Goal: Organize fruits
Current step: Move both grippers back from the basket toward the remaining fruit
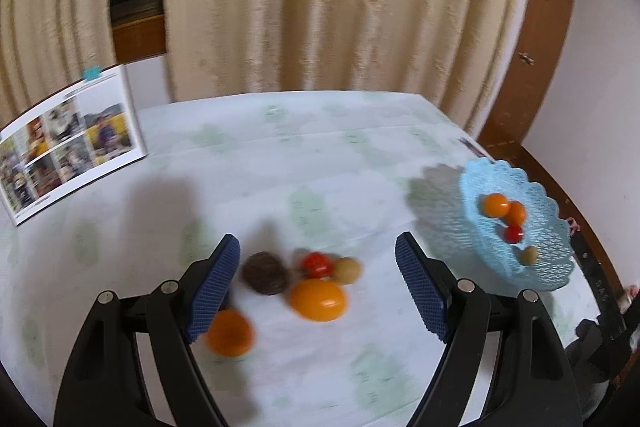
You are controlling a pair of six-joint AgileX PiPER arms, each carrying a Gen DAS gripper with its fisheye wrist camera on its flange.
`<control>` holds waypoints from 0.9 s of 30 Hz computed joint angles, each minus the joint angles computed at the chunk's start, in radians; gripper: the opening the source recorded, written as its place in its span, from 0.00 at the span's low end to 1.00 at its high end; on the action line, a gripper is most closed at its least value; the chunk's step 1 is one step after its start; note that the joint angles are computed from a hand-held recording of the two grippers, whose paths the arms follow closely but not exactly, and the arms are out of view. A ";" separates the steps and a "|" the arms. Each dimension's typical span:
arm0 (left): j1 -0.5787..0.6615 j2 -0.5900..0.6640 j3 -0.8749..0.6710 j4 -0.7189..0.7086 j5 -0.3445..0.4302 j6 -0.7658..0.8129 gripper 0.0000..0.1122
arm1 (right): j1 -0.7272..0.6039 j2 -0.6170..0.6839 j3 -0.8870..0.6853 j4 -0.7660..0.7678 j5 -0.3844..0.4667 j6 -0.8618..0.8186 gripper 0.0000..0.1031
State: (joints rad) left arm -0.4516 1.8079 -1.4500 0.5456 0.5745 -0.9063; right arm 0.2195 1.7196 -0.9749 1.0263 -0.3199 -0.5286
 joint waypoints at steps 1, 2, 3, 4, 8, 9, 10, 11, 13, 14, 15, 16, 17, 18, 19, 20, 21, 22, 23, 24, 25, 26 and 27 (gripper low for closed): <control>0.009 -0.009 0.016 0.001 -0.003 -0.005 0.71 | 0.005 -0.003 -0.001 0.023 0.003 -0.026 0.71; 0.019 -0.018 0.034 0.003 -0.007 -0.012 0.71 | 0.009 -0.005 0.000 0.035 0.004 -0.039 0.71; 0.032 -0.031 0.060 -0.001 -0.016 -0.018 0.71 | 0.016 -0.010 0.002 0.049 0.007 -0.055 0.71; 0.044 -0.037 0.078 -0.006 -0.023 -0.021 0.71 | 0.023 -0.015 0.003 0.060 0.010 -0.066 0.71; 0.078 -0.050 0.139 -0.033 -0.049 -0.025 0.71 | 0.062 -0.034 -0.005 0.119 0.022 -0.137 0.71; 0.085 -0.054 0.156 -0.041 -0.058 -0.022 0.71 | 0.072 -0.035 -0.010 0.130 0.021 -0.152 0.72; 0.087 -0.056 0.170 -0.045 -0.066 -0.024 0.71 | 0.085 -0.039 -0.012 0.130 0.023 -0.160 0.73; 0.090 -0.057 0.183 -0.048 -0.073 -0.026 0.71 | 0.097 -0.041 -0.015 0.128 0.023 -0.164 0.77; 0.094 -0.059 0.214 -0.061 -0.090 -0.023 0.71 | 0.127 -0.047 -0.018 0.132 0.023 -0.186 0.77; 0.094 -0.053 0.218 -0.067 -0.092 -0.021 0.71 | 0.144 -0.047 -0.026 0.152 0.030 -0.218 0.78; 0.096 -0.049 0.226 -0.075 -0.096 -0.018 0.71 | 0.155 -0.045 -0.033 0.171 0.035 -0.243 0.78; 0.099 -0.045 0.231 -0.083 -0.099 -0.012 0.71 | 0.168 -0.041 -0.045 0.198 0.048 -0.279 0.78; 0.101 -0.041 0.235 -0.089 -0.101 -0.009 0.71 | 0.175 -0.037 -0.056 0.226 0.059 -0.311 0.78; 0.103 -0.037 0.240 -0.098 -0.105 -0.004 0.71 | 0.184 -0.033 -0.065 0.248 0.074 -0.339 0.78; 0.104 -0.034 0.244 -0.104 -0.109 0.002 0.71 | 0.193 -0.027 -0.074 0.272 0.084 -0.368 0.78; 0.105 -0.032 0.246 -0.104 -0.111 0.003 0.71 | 0.198 -0.022 -0.081 0.294 0.090 -0.394 0.78; 0.105 -0.028 0.247 -0.100 -0.113 -0.001 0.71 | 0.208 -0.013 -0.093 0.336 0.096 -0.441 0.78; 0.106 -0.024 0.246 -0.099 -0.112 -0.002 0.71 | 0.216 -0.007 -0.101 0.368 0.101 -0.478 0.78; 0.107 -0.020 0.244 -0.097 -0.110 -0.002 0.71 | 0.223 -0.002 -0.109 0.395 0.105 -0.510 0.78; 0.108 -0.015 0.242 -0.092 -0.108 -0.006 0.71 | 0.230 0.002 -0.113 0.411 0.107 -0.528 0.78; 0.108 -0.010 0.241 -0.088 -0.107 -0.011 0.71 | 0.237 0.004 -0.115 0.430 0.109 -0.551 0.78; 0.110 -0.004 0.240 -0.090 -0.106 -0.007 0.71 | 0.242 0.007 -0.121 0.460 0.114 -0.585 0.78; 0.110 0.000 0.238 -0.094 -0.105 -0.002 0.70 | 0.247 0.010 -0.128 0.500 0.124 -0.630 0.78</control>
State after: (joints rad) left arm -0.3419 1.8075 -1.2115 0.4518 0.4693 -0.9088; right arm 0.4669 1.7300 -1.1025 1.5265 -0.1963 -1.1583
